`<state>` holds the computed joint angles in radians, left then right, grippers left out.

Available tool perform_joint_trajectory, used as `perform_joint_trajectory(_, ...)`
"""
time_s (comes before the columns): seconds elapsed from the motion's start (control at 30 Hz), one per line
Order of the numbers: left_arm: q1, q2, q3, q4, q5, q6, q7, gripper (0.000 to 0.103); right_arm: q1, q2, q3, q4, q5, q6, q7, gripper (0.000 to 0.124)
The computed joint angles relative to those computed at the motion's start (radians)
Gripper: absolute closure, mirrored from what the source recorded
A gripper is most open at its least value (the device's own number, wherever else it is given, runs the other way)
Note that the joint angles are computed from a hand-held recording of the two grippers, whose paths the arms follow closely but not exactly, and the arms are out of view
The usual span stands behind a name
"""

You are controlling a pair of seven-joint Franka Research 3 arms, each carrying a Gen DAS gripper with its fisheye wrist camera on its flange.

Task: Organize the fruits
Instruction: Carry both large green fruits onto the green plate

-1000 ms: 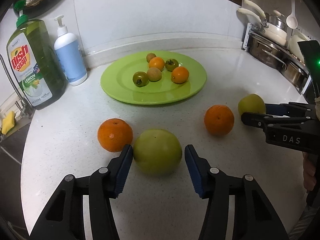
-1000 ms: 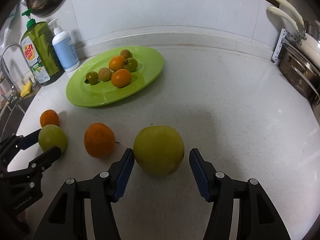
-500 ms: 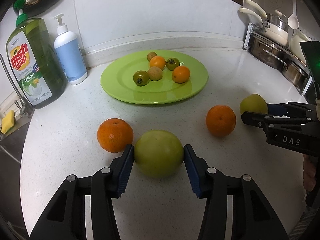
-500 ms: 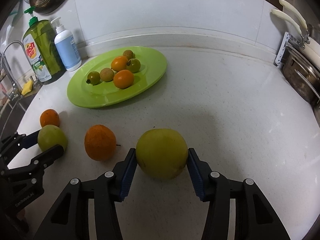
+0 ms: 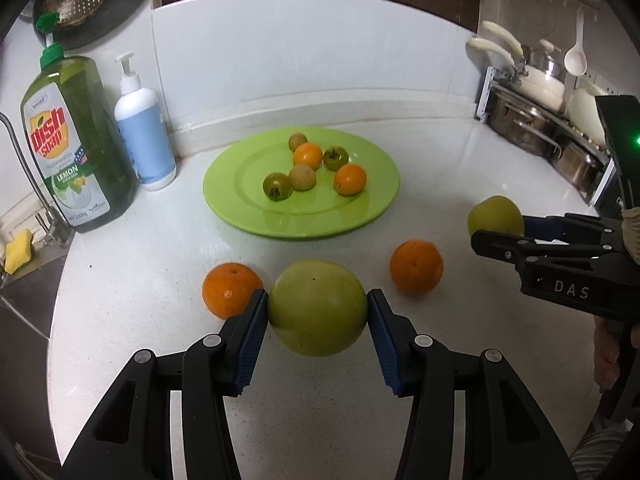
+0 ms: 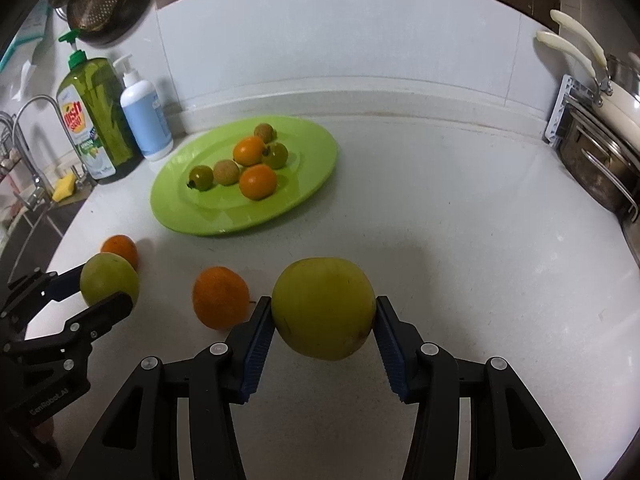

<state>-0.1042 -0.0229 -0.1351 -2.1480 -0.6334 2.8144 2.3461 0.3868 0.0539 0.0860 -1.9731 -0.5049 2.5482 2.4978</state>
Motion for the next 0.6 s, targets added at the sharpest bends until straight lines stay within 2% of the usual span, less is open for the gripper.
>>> perform_joint_trajectory(0.33,-0.013,-0.022,0.016,0.031,-0.066,0.009,0.046,0.054,-0.006,-0.016,0.005,0.026,-0.019,0.048,-0.009,0.073)
perform_joint_trajectory(0.6,0.005,0.018,0.008,0.109,-0.028,-0.002,0.000,0.054,-0.005,0.036,-0.011,0.100,0.003,0.092,-0.072,0.073)
